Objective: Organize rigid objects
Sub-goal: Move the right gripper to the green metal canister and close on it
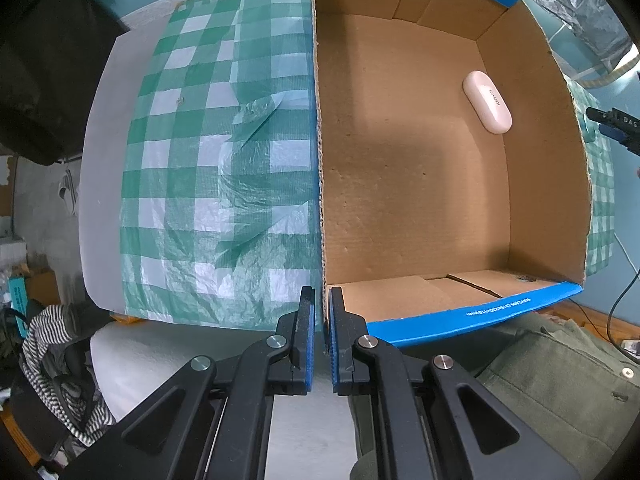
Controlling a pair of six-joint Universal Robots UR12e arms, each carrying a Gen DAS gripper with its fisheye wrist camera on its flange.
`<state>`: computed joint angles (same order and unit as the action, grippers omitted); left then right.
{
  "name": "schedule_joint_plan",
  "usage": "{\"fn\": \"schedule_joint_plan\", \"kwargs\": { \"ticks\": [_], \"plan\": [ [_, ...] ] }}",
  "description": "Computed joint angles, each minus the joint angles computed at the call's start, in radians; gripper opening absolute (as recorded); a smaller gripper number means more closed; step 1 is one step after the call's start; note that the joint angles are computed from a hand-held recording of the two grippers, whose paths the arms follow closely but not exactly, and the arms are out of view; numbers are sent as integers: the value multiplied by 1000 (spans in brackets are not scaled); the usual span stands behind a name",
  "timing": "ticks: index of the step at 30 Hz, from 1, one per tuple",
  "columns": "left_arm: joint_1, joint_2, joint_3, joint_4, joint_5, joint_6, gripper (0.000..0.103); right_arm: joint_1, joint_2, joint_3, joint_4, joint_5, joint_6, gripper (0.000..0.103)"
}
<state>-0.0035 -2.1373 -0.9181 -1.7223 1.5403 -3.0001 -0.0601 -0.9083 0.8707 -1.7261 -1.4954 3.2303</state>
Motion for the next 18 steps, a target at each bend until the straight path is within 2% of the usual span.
{"fn": "schedule_joint_plan", "kwargs": {
  "ticks": [7,16,18],
  "plan": [
    [-1,-1,0,3,0,-3,6,-5,3,19,3,24,30,65],
    [-2,-1,0,-1,0,3,6,3,8,39,-25,-13,39,65],
    [-3,-2,1,-2,0,2,6,3,8,43,-26,-15,40,60]
  ]
}}
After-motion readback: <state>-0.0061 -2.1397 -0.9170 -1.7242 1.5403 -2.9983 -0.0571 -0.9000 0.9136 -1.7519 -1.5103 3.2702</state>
